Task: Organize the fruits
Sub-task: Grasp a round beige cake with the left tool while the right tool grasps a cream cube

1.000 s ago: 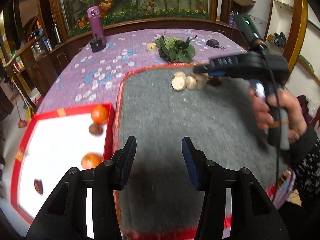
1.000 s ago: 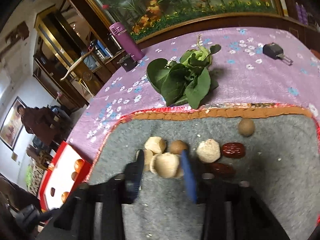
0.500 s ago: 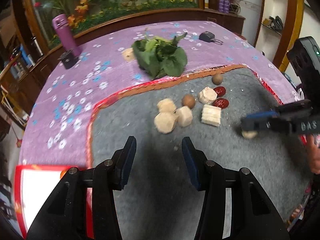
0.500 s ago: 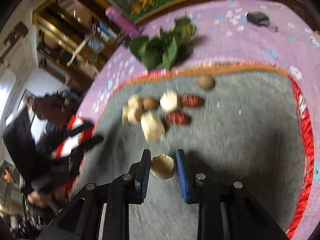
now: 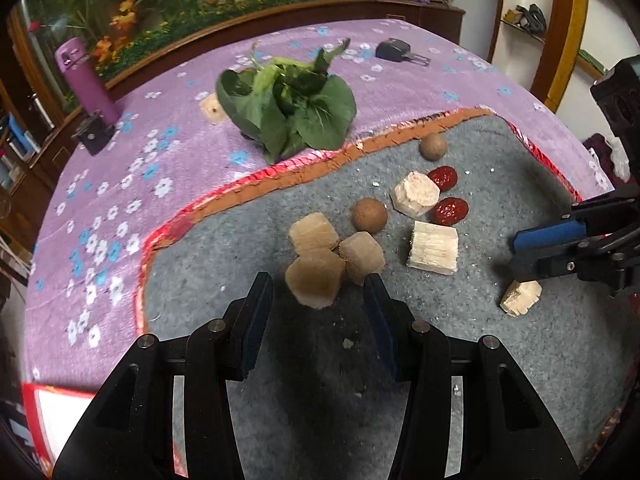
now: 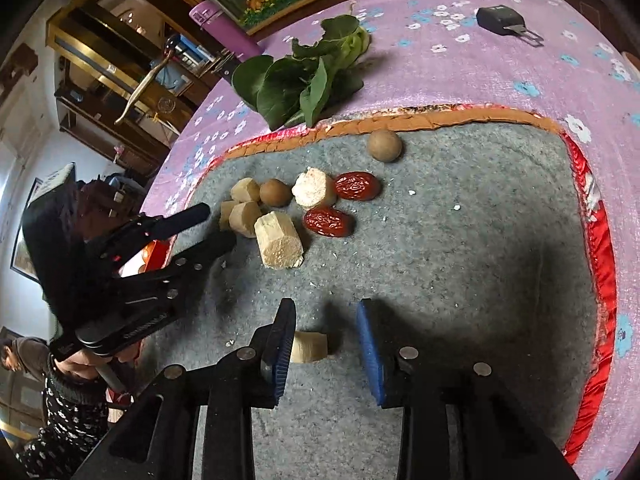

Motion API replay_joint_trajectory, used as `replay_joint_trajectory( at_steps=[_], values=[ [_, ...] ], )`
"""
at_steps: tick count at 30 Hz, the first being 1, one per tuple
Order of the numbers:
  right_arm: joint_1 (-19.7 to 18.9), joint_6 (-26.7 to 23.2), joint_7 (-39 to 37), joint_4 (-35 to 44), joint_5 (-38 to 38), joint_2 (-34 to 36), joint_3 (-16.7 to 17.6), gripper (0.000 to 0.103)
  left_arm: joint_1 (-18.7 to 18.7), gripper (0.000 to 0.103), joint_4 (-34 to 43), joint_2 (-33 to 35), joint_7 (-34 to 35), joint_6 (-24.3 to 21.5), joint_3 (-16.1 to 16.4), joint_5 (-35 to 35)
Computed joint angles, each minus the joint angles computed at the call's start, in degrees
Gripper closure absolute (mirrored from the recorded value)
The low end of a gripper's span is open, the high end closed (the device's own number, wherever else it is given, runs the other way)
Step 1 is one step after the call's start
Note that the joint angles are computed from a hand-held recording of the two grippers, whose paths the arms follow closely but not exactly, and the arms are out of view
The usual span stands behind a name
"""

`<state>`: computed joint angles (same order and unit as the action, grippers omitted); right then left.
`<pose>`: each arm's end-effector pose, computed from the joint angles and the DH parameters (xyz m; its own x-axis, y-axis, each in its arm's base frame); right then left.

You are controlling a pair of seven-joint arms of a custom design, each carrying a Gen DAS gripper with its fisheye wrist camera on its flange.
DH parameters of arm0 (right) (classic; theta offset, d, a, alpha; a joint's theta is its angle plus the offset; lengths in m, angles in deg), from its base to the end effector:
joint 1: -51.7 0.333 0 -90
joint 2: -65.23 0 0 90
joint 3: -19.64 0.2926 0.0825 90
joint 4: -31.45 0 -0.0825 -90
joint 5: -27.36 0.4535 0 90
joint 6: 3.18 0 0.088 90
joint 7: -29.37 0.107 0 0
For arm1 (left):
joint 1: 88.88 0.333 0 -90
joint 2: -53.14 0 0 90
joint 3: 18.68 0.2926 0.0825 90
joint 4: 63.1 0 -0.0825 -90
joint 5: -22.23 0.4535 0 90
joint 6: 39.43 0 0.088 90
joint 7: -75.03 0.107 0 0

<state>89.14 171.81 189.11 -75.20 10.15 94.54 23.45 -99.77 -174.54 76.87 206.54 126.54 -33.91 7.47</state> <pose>0.5307 0.4917 0.2504 -0.0872 -0.8554 -0.5105 -0.8729 0.3126 -0.3747 0.6396 -0.2880 0.2639 -0.7580 -0.6445 -0.1004 -0.5022 0.6749 -0.5407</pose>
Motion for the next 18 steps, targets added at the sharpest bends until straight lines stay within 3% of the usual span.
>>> replay_joint_trajectory(
  at_steps=[3, 5, 8, 9, 15, 18],
  values=[
    [-0.6, 0.2, -0.5, 0.1, 0.4, 0.2, 0.7, 0.069, 1.7, 0.056, 1.2, 1.2, 2.1, -1.4, -2.0, -2.2],
    [-0.9, 0.6, -0.7, -0.1, 0.8, 0.3, 1.0, 0.068, 1.8, 0.058, 0.6, 1.3, 3.2, 0.2, -2.3, -2.7],
    [-0.7, 1.1, -0.8, -0.1, 1.0, 0.4, 0.7, 0.068, 3.1, 0.066, -0.2, 0.9, 5.2, 1.7, -3.9, -5.0],
    [-0.8, 1.3, -1.0, -0.2, 1.1, 0.4, 0.8, 0.068, 3.4, 0.074, -0.5, 0.8, 5.5, 2.1, -4.2, -5.7],
    [-0.4, 4.3, -2.2, -0.7, 1.1, 0.4, 0.5, 0.068, 7.9, 0.073, -3.2, -1.6, 10.5, 3.7, -8.6, -14.3],
    [-0.3, 4.1, -3.6, 0.1, 1.2, 0.8, 0.9, 0.065, 12.2, 0.073, -5.8, -4.1, 17.1, 3.4, -12.8, -22.5]
  ],
)
